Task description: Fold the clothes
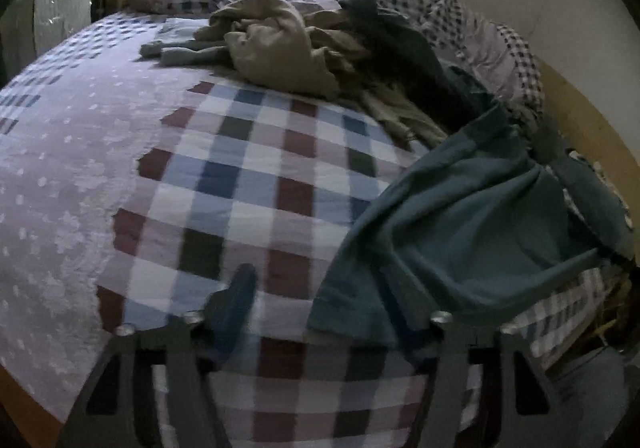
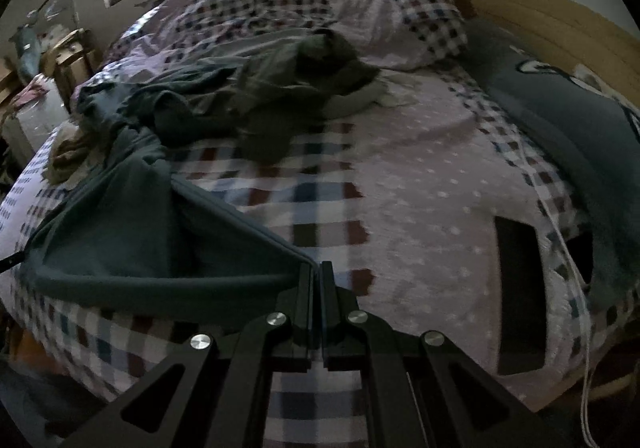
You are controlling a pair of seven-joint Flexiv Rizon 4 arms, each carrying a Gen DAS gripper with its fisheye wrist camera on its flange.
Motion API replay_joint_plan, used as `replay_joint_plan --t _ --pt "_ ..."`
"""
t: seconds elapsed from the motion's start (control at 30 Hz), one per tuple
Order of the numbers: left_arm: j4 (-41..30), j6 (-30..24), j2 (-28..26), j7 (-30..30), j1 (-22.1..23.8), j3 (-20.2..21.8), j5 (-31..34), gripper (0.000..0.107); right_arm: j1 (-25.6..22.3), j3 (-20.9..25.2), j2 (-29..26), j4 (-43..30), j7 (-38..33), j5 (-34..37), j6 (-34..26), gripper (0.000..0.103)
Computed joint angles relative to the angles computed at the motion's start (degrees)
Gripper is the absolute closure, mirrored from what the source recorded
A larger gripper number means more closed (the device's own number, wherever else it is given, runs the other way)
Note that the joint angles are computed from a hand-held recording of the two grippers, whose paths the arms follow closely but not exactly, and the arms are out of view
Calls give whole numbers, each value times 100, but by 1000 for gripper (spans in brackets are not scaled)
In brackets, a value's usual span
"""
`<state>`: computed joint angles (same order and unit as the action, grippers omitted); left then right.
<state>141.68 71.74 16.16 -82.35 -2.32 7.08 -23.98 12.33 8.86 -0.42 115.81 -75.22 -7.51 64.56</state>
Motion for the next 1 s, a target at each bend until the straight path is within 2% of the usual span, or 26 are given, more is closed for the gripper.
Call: replay_joint_plan --t 0.17,0.2,0.23,0.27,0.33,0.4,0.5,0.6,0.67,0.8,1.0 --pt "-150 -105 -212 337 -310 -87 -282 59 -33 -11 28 15 -193 280 -114 103" --pt "-150 -88 -232 334 -330 -104 -335 66 -34 -8 34 29 -212 289 -109 103" --pt "-147 -67 -248 305 -338 -123 -369 92 -34 -7 43 27 -232 322 -130 103" --pt "-119 -62 -248 315 -395 -85 -560 100 -34 -8 53 20 -254 364 -159 103" --pt "-24 7 -210 382 -537 1 -1053 100 -34 -6 87 1 -325 459 -239 103" --pt "115 177 -15 220 -497 3 -1119 100 -28 -1 138 -15 -408 516 -310 103" --pt "381 553 363 185 -744 149 -1612 101 1 23 276 -12 -557 587 -479 103" --pt "675 849 808 -76 -958 279 -1975 101 80 33 462 -60 -865 1085 -783 103" --pt "860 871 1133 -451 -814 250 -1771 101 147 15 632 -99 -1078 1573 -1057 103" --pt "1125 484 1800 -1393 -83 144 -877 101 289 13 1049 24 -1394 2145 -1490 103" --pt "979 -421 1935 -2093 504 120 130 101 383 156 1175 331 -1241 1690 -1738 103"
